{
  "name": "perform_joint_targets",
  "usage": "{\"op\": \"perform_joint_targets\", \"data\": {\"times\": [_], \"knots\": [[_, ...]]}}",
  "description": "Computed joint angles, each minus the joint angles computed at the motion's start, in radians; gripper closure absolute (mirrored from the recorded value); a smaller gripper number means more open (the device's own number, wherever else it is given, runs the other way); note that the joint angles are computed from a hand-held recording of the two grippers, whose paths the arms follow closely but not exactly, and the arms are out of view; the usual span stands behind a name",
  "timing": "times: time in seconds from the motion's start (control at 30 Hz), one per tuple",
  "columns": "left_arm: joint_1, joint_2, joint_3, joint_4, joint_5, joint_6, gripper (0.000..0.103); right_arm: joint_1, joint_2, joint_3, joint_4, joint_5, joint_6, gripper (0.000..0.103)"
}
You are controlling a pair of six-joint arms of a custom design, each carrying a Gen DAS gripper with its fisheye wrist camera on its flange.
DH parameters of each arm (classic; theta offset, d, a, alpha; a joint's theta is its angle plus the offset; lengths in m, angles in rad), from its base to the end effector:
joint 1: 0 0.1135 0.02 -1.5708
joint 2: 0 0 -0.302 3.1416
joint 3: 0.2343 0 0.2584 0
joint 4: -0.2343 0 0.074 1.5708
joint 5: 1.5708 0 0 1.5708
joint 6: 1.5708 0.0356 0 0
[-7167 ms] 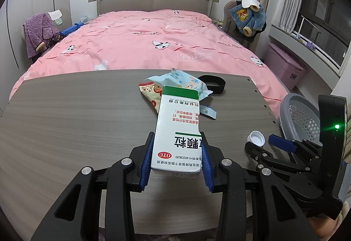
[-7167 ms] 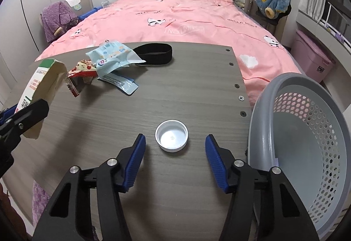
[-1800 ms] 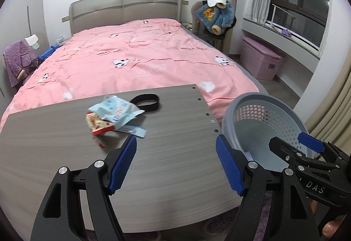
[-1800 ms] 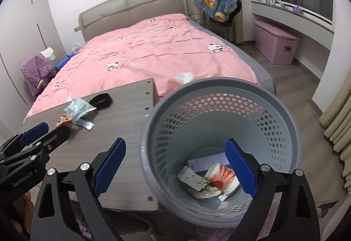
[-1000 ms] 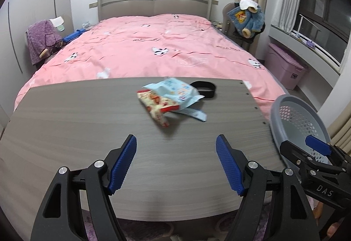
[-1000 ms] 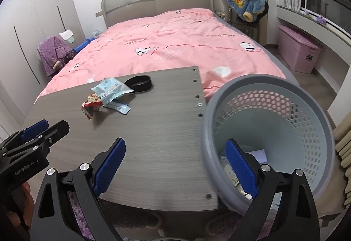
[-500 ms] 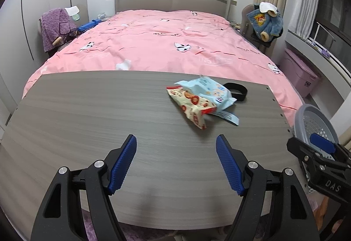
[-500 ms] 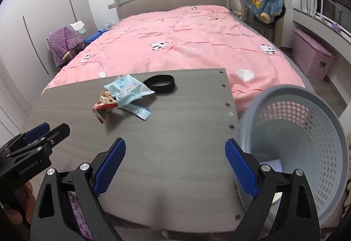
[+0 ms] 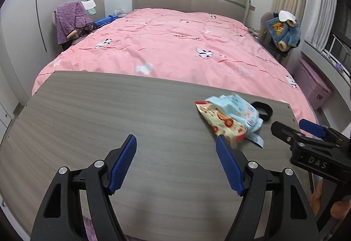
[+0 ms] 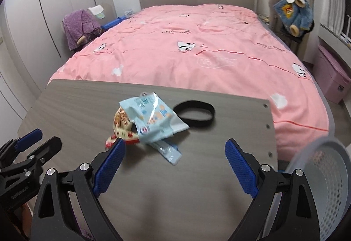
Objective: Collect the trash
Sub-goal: 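Move the right tool to the blue wipes packet and close on it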
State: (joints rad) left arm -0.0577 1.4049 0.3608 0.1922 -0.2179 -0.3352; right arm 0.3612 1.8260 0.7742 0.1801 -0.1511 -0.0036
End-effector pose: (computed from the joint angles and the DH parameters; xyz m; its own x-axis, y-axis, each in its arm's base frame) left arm 0.2200 -0.0050 0.1424 -0.6812 -0.2824 -0.6754 -0.3282 0.9425 -0.0630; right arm 0.3192 0.1263 0.1337 -0.7144 -0.2737 -0.6439 -0.4425 0.8896 0.1129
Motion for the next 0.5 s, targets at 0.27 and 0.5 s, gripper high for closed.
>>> {"op": "perform_joint_targets", "data": {"times": [0.27, 0.5], "knots": [[0.076, 0.066, 0.049, 0.013, 0.051, 0.018, 0.031, 0.02, 0.125, 0.157, -0.095, -0.004, -0.013, 0.013], [0.116, 0.119, 0.068, 0.036, 0.077, 0.03, 0.031, 0.034, 0.186, 0.239, -0.144, 0.002, -0.032, 0.013]]}}
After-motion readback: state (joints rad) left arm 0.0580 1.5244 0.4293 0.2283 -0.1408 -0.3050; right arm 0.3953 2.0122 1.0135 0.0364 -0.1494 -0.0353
